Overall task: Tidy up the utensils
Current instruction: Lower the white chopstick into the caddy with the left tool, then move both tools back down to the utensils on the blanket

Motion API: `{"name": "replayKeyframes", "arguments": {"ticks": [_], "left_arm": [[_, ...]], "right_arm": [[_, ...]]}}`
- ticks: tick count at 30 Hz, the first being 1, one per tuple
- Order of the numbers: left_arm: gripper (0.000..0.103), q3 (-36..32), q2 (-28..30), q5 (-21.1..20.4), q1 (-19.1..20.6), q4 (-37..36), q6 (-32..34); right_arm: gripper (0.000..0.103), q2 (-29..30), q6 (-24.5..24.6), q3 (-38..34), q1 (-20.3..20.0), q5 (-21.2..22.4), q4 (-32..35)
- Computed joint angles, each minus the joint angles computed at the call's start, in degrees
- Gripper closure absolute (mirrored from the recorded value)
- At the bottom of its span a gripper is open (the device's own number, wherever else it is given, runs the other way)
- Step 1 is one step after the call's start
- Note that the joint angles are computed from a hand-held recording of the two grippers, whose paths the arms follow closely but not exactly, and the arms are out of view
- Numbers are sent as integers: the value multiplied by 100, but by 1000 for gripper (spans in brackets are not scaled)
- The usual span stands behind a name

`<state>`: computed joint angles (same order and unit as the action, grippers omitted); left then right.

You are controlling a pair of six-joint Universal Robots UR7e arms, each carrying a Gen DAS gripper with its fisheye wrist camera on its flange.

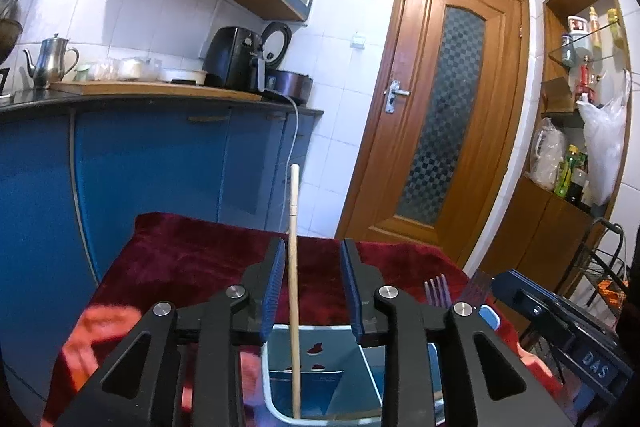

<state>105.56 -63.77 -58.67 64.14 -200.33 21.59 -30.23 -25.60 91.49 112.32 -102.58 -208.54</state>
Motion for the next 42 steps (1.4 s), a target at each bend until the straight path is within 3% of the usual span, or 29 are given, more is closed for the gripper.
{"name": "replayKeyframes", "arguments": {"ticks": [12, 13, 14, 15, 22, 26, 29, 31, 33, 42], "left_arm": [[75, -934, 11, 703, -135, 2157, -396], [76, -973, 5, 676, -130, 2261, -479], [91, -988, -15, 614, -125, 2322, -572], [100, -978, -38, 586, -134, 2312, -632], [99, -549, -13, 553, -257, 663, 8], [99, -325, 0, 618, -303, 181, 318], [98, -213, -77, 682, -331, 518, 369], [91, -142, -129, 780, -365, 719, 340], [76, -64, -158, 930, -406, 686, 298], [75, 333, -801, 1048, -611, 1478, -353]], "right_arm": [[83, -153, 259, 133, -46, 41, 107], [83, -168, 275, 151, -51, 70, 95], [83, -179, 276, 172, -65, 98, 76], [83, -195, 274, 198, -77, 128, 52], [83, -250, 295, 283, -118, 231, -15], [82, -252, 283, 287, -124, 245, -21], [82, -255, 285, 295, -125, 249, -15], [81, -261, 287, 295, -119, 246, 0], [81, -260, 300, 291, -118, 247, -2], [80, -538, 341, 552, 99, 32, 2]]}}
